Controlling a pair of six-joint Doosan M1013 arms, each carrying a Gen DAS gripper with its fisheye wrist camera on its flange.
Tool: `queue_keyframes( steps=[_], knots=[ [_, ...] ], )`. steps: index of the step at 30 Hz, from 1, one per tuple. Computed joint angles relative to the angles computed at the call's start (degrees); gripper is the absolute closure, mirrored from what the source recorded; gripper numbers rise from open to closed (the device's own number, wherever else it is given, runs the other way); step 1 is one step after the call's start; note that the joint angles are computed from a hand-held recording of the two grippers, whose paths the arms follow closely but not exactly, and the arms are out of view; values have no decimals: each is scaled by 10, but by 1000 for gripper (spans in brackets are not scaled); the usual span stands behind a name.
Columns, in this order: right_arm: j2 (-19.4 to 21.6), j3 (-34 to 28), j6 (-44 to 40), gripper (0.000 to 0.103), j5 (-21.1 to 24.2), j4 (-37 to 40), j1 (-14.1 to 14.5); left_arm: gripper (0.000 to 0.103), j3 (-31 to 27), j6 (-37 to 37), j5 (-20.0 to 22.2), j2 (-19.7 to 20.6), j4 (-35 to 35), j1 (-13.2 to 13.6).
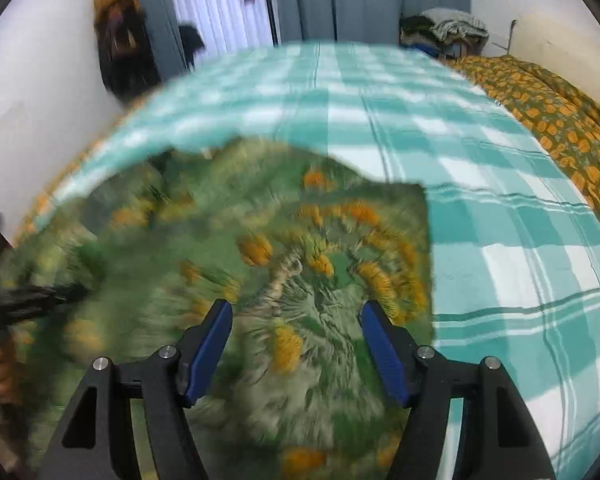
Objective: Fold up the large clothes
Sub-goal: 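Grasp the other sleeve with the left tool, fold it across the front, release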
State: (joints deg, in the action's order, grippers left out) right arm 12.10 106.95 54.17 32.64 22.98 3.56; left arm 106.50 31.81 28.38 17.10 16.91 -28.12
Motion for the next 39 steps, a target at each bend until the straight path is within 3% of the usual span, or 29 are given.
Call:
queue_keyframes(
  steps=[5, 11, 17, 22, 27, 32, 35, 39],
  knots=[
    [18, 0, 34, 34, 6, -49, 10, 93, 3, -27, 2, 5, 46, -10],
    [27, -35, 77, 34, 62, -119, 23, 92, 5, -36, 4, 6, 57, -12],
    [4, -50, 62, 34, 19, -36, 16, 92, 8, -71, 1, 10, 94, -18],
    [58, -84, 132, 34, 73, -86, 30, 92, 11, -116, 9, 13, 157, -30],
    [58, -58, 85, 34, 40, -42, 22, 91, 17, -125, -5, 12, 164, -28],
    [24, -29, 10, 34, 54, -37, 11, 91, 24, -139, -17, 9, 175, -27],
    [-5, 1, -45, 34, 75, 4, -11, 91, 27, -156, -17, 9, 193, -29],
    [-10, 18, -54, 34, 86, 33, -26, 91, 27, -174, -12, 11, 211, -33]
  ],
)
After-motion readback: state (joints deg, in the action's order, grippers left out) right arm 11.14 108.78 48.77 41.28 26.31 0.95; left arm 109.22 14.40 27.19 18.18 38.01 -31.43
